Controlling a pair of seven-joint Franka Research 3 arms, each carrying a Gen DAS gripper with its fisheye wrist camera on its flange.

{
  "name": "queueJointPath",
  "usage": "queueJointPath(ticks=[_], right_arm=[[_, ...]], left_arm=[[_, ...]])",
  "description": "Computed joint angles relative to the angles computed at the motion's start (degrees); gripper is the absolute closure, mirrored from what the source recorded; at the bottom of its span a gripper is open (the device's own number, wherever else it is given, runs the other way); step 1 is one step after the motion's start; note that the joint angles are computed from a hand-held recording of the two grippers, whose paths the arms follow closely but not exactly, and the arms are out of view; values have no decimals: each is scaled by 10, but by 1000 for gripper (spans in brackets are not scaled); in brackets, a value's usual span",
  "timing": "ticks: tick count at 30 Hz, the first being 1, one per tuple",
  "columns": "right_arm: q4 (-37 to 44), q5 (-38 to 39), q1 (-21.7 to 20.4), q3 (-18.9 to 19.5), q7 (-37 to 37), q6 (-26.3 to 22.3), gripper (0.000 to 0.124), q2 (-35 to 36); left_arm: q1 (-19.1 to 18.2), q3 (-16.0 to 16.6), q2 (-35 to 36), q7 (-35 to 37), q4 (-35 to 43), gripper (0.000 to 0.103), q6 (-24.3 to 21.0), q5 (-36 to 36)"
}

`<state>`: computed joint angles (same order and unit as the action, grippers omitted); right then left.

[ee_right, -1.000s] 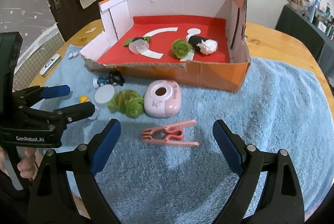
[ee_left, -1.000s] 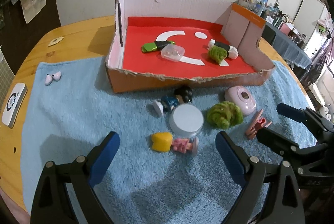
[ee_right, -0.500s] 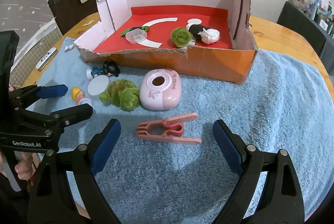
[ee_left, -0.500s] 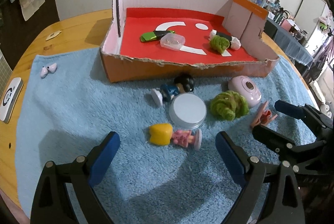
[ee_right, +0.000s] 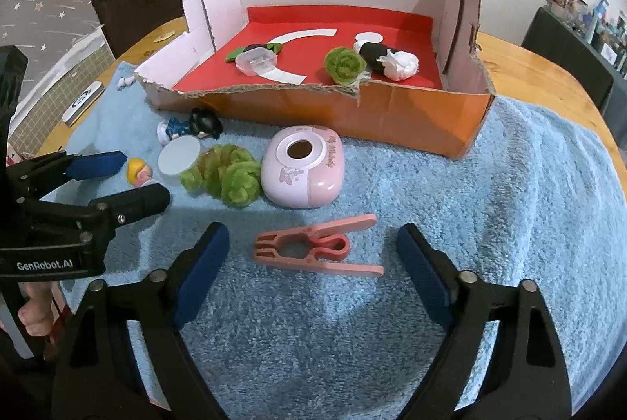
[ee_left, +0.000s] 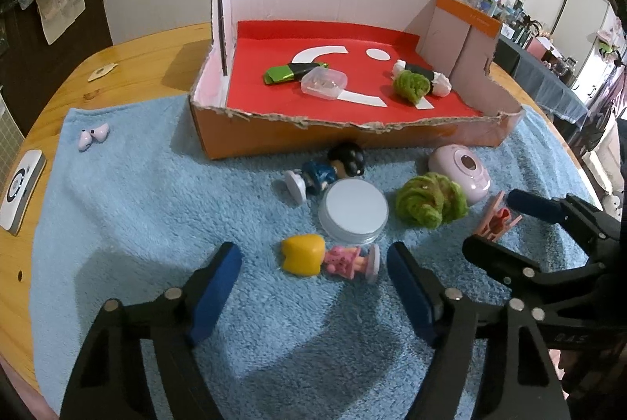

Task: Organize objects
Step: 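Grasp the pink clothespin with the right tool while the left tool grasps the yellow-and-pink toy figure, then carry the clothespin and toy figure with both tools into the orange box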

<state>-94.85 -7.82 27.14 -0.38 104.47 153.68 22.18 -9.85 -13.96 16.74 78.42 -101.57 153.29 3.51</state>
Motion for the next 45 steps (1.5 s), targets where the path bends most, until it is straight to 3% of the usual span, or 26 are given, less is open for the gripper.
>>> queueJointPath(ticks=[5,10,18,45], right_arm=[[1,-16,6,-6,5,-1,62,0],[-2,-20,7,-6,6,1,63,-2],[-10,-9,2,0,3,8,63,-7],[-24,22,-2,11,-17,30,63,-26]], left_arm=[[-1,1,-2,-4,-4,31,4,4],[3,-1,-4,-4,-6,44,8,-3],[1,1,-10,-8,-14,53,18,3],[8,-7,-25,11,-28,54,37,-28]])
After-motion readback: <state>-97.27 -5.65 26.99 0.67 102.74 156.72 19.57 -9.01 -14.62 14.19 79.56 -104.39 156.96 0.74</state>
